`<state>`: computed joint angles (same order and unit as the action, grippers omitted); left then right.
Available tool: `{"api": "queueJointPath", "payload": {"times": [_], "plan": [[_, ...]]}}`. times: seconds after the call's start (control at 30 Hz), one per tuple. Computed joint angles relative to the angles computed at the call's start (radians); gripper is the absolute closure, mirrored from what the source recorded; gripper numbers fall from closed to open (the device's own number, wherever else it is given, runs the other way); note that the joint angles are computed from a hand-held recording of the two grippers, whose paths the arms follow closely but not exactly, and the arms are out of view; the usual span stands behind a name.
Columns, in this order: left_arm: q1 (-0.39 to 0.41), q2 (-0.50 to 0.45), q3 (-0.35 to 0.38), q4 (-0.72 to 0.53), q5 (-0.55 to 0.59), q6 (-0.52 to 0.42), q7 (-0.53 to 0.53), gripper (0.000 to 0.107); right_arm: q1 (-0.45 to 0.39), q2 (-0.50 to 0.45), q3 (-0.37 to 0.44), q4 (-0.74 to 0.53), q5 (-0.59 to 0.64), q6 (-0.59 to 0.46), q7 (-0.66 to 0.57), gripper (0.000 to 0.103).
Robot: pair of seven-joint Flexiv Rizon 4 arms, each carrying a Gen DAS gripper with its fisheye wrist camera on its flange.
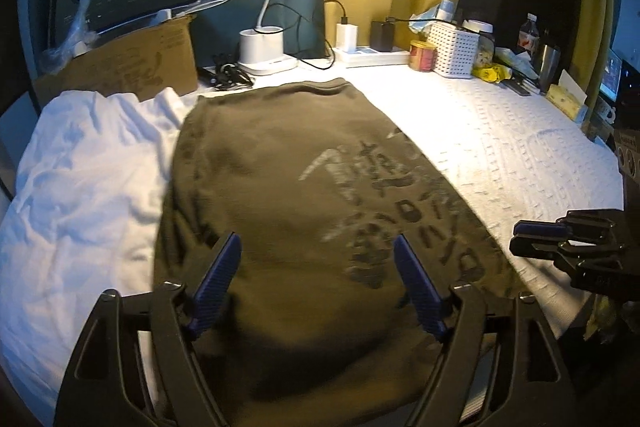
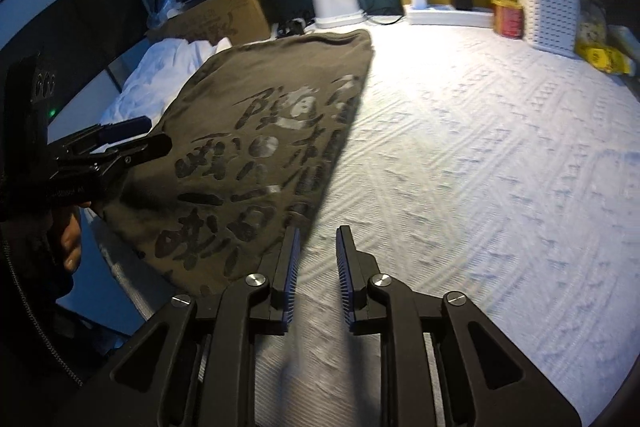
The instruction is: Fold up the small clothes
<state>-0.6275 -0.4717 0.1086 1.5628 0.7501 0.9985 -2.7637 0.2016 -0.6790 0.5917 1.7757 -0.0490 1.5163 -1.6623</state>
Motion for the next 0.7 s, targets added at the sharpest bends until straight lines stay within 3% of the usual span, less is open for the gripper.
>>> {"api": "queueJointPath", "payload": {"times": [0.07, 0.1, 0.47, 0.53, 0.7], "plan": [[-0.010, -0.009, 0.001, -0.017, 0.009, -0.002, -0.010, 0.013, -0.015, 0.004, 0.006, 0.012, 0.013, 0.025, 0.002, 0.051], [-0.014, -0.012, 0.001, -0.026, 0.012, -0.005, -0.011, 0.013, -0.022, 0.006, 0.009, 0.019, 0.014, 0.036, 0.003, 0.048], [-0.057, -0.062, 0.007, -0.129, 0.011, -0.050, -0.002, 0.012, -0.053, 0.044, -0.038, 0.088, -0.032, 0.124, 0.101, 0.047], [-0.060, -0.071, 0.005, -0.148, 0.007, -0.057, 0.005, 0.006, -0.051, 0.052, -0.056, 0.100, -0.046, 0.139, 0.130, 0.047], [-0.072, -0.097, 0.005, -0.198, 0.011, -0.056, 0.042, 0.004, -0.041, 0.075, -0.113, 0.131, -0.082, 0.181, 0.203, 0.028]]}}
